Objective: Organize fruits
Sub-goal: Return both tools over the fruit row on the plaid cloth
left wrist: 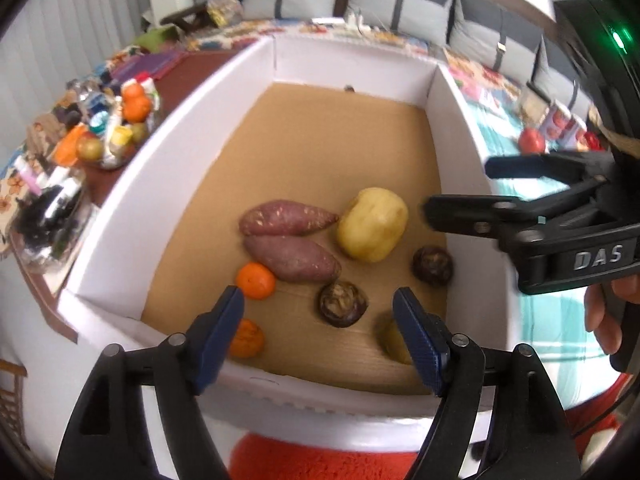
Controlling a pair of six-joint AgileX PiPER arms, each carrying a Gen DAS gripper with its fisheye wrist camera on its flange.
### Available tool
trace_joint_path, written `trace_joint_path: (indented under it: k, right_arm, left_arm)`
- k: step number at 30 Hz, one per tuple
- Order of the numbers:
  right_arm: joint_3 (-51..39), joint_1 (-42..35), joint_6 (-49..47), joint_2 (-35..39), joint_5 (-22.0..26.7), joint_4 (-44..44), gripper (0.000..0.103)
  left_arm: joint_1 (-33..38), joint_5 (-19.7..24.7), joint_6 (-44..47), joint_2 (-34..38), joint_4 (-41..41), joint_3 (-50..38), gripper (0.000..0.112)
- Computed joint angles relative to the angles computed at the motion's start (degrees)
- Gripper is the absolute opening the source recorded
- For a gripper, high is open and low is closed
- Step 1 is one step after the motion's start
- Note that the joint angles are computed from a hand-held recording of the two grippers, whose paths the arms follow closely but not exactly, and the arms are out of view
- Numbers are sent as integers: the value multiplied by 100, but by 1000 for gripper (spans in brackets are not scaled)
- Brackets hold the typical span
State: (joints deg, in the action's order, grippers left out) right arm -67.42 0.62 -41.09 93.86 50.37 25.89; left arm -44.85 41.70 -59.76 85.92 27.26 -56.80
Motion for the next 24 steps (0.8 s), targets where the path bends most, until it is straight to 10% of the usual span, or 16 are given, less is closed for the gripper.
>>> trace_joint_path:
  k: [17,24]
  right_arm:
    - [886,-5096,-3836,-1321,1522,1767,103]
    - [1098,-6992,-5626,-215,635,1790,103]
  left_arm:
    - [-2109,154,-2068,950,1492,-1735,85]
    - [-2593,87,-1420,2602,907,-3206,85]
